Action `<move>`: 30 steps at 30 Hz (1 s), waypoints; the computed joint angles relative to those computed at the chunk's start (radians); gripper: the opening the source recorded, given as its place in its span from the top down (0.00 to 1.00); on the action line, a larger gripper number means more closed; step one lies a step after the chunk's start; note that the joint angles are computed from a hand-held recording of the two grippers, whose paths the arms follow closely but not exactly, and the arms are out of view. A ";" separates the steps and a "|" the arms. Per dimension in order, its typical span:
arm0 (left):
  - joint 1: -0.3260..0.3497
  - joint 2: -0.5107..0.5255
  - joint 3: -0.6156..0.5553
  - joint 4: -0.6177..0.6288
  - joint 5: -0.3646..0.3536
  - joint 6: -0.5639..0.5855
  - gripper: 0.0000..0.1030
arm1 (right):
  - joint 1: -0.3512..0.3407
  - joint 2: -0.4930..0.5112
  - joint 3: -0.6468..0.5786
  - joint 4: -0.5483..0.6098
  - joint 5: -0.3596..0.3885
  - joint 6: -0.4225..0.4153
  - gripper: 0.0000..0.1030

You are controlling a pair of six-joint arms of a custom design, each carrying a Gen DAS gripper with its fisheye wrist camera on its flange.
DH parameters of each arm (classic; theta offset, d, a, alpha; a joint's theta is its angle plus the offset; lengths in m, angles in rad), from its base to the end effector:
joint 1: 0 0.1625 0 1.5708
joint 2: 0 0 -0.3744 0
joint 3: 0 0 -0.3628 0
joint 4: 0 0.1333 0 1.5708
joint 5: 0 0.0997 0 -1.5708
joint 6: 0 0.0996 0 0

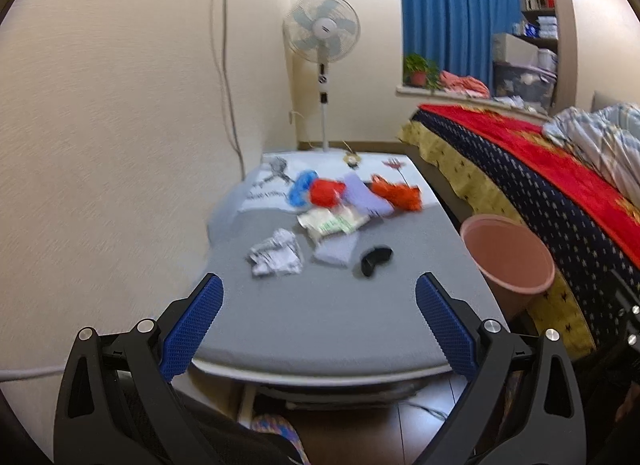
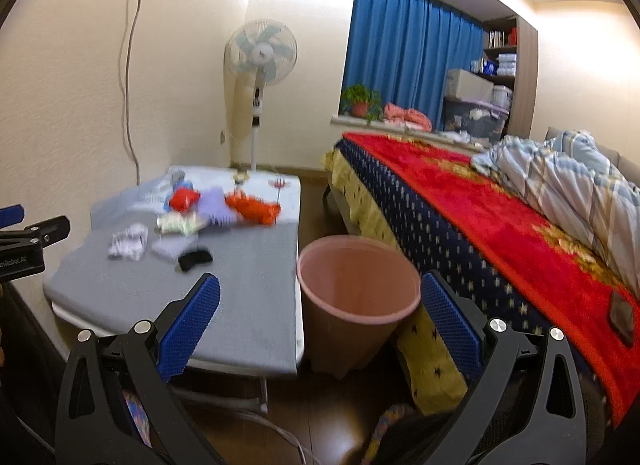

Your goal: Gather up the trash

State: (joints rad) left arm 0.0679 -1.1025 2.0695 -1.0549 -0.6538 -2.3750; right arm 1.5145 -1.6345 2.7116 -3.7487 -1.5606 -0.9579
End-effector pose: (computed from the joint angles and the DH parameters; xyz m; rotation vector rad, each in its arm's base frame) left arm -0.3082 -0.2338 0.0933 -0.0207 1.7963 -1.2933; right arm 0.1182 -0.2891 0.2604 1.0175 -2.0853 1.2504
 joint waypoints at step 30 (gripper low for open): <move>0.529 -0.084 -0.274 0.502 0.276 -0.287 0.09 | 0.202 0.999 -0.721 0.163 -0.216 0.124 0.05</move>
